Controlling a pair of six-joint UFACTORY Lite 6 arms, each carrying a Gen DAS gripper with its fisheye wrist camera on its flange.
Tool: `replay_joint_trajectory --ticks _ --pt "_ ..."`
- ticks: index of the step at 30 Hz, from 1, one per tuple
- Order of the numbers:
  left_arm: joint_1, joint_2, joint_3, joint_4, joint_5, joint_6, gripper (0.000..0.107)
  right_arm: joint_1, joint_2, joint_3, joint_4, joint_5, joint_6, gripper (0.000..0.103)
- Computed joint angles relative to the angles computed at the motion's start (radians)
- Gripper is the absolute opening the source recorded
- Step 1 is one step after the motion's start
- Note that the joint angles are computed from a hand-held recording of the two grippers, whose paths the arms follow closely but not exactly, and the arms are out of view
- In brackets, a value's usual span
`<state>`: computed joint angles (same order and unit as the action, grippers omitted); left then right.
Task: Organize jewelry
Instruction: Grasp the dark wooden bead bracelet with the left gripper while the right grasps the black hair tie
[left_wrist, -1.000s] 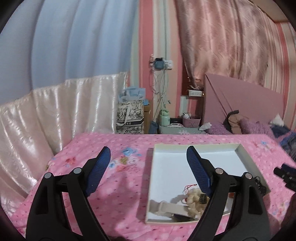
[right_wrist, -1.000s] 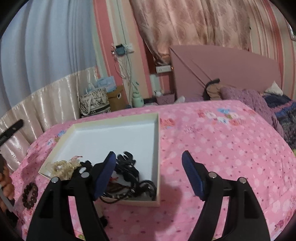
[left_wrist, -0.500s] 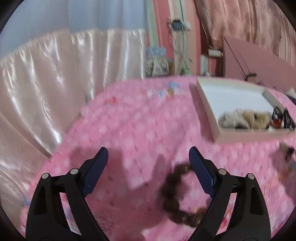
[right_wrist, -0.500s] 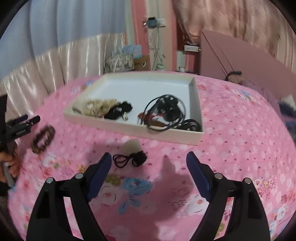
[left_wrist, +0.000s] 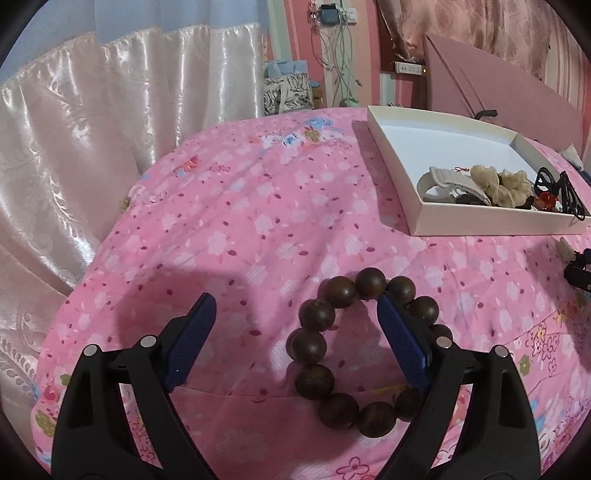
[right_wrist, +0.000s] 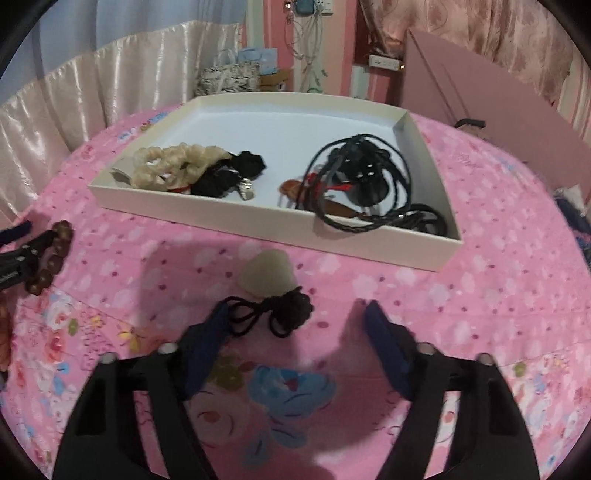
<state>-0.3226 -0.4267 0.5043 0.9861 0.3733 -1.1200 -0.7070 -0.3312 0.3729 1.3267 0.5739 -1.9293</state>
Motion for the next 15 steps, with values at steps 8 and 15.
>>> replay_joint_trajectory --ticks 8,15 --pt "-0.037 0.104 0.042 -0.030 0.000 0.038 0.086 -0.024 -0.039 -0.046 0.046 0.062 -0.069 0.021" --pt "-0.062 0.120 0.048 -0.025 -0.001 0.040 0.076 -0.120 0.074 0.017 0.012 0.181 -0.064 0.021"
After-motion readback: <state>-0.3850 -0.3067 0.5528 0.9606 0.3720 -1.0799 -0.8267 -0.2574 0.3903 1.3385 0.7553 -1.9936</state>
